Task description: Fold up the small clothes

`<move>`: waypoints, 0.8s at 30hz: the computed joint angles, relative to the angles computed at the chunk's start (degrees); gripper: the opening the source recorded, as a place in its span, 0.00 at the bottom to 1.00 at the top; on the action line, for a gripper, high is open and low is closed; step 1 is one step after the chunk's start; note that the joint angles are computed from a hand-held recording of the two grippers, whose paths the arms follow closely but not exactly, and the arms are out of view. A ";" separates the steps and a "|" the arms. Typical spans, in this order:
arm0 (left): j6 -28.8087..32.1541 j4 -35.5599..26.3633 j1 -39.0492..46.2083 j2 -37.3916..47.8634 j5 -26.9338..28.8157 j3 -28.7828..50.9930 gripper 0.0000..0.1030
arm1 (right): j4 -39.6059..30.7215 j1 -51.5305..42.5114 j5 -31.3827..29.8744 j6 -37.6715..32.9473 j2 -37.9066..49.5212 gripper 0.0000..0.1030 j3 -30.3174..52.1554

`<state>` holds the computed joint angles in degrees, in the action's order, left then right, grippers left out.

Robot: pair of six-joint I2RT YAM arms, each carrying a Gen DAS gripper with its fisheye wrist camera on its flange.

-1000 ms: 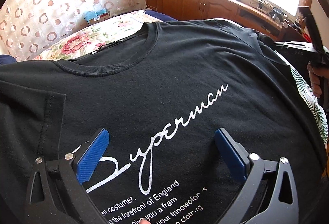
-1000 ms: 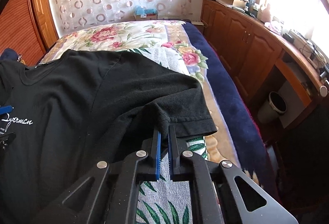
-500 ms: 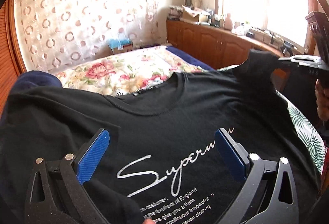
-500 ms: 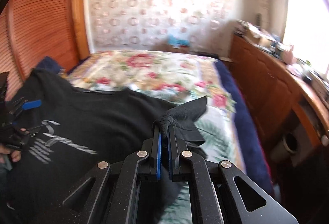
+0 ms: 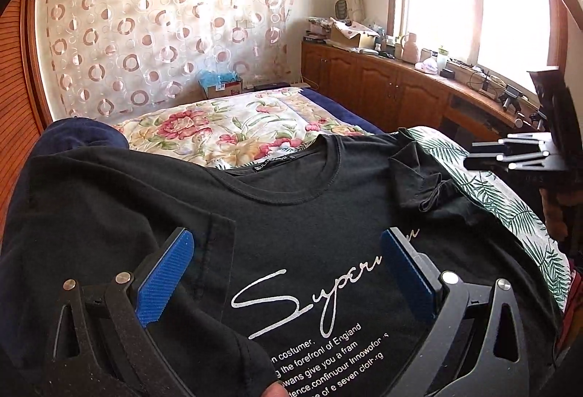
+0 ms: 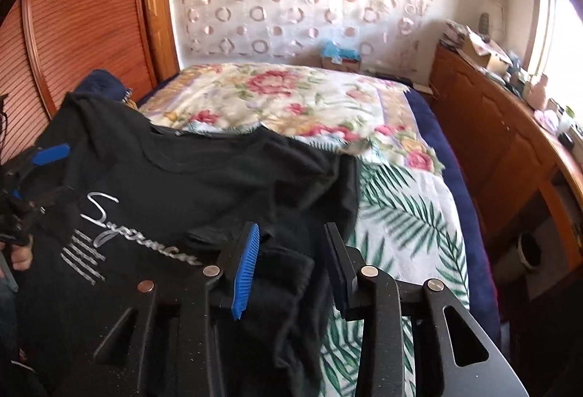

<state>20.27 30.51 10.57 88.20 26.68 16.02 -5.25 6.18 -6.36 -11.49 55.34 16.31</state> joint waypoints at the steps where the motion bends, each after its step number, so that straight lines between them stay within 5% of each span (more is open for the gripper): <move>1: 0.20 0.06 0.05 -0.22 -0.03 -0.35 1.00 | -0.64 2.94 2.18 2.08 0.20 0.36 0.39; 12: 0.83 0.34 0.36 0.75 -0.19 -0.42 0.99 | 7.60 7.09 4.48 6.80 18.90 0.36 4.58; 16: 1.05 0.53 0.42 1.03 -0.23 -0.41 1.00 | 4.22 5.87 2.78 6.55 15.49 0.26 4.91; 18: 1.09 0.95 0.38 0.95 -0.22 -0.78 1.00 | 4.61 5.85 1.85 5.98 15.97 0.10 5.13; 24: 1.06 1.37 0.17 1.07 -0.77 -0.99 1.00 | 4.99 4.99 -0.63 3.78 12.25 0.07 2.02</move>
